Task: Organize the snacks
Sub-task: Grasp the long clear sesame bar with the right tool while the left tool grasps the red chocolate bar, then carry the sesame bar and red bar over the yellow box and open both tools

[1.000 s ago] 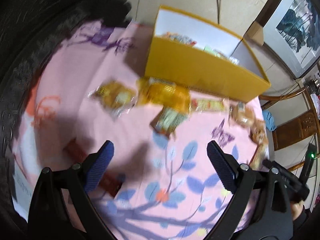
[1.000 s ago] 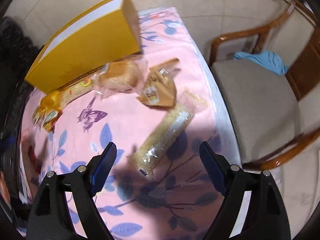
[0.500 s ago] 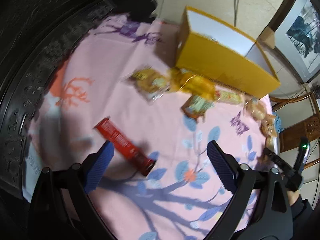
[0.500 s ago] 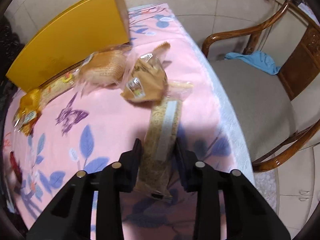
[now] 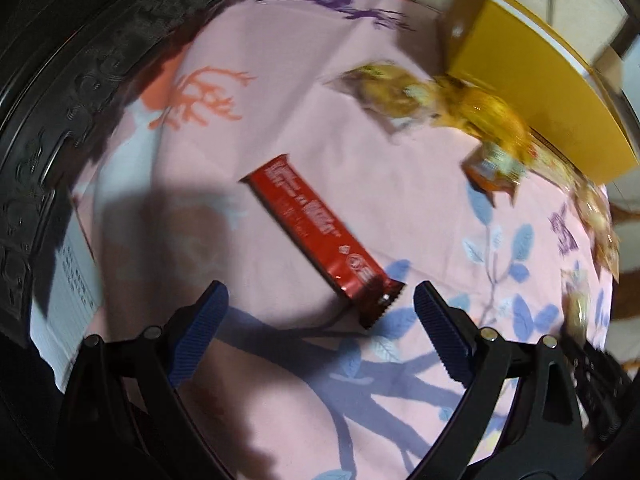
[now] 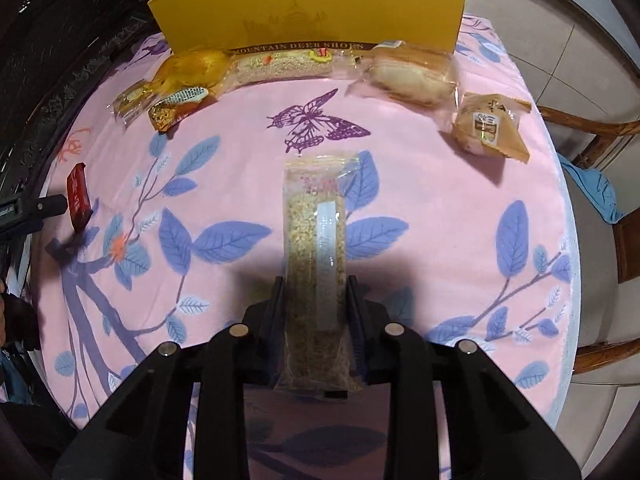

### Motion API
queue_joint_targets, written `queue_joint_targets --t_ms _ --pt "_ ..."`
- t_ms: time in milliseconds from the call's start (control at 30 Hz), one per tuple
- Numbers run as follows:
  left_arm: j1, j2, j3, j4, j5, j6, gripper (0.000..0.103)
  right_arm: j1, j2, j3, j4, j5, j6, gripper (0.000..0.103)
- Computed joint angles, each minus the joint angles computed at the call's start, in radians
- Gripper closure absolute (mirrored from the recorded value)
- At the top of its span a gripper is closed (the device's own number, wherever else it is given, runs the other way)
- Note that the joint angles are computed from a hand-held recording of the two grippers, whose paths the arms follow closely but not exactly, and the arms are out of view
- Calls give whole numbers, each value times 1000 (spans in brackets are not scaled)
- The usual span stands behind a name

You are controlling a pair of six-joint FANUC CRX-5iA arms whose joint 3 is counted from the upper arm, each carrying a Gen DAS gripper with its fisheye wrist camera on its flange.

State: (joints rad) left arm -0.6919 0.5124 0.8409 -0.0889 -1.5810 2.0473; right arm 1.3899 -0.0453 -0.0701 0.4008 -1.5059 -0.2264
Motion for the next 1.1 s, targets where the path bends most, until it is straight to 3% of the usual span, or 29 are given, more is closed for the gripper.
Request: queue_joint_targets --t_ms 367,467,533,633,900,1100 --pt "-7 93 94 -60 -52 155 8 -4 -7 -7 0 6 15 73" --pt "-22 84 89 -85 -33 154 26 -7 -7 -8 1 9 13 73" --pt "-33 76 86 -103 -27 114 52 -7 -9 -11 3 12 8 73" --pt "-30 52 53 -106 -8 102 75 -8 -8 -11 4 13 8 73" --pt "-10 -58 -82 -66 95 18 79 -8 -6 -9 5 13 6 73" --pt "-11 -105 -87 -7 148 -9 80 -9 -4 -5 3 8 12 73"
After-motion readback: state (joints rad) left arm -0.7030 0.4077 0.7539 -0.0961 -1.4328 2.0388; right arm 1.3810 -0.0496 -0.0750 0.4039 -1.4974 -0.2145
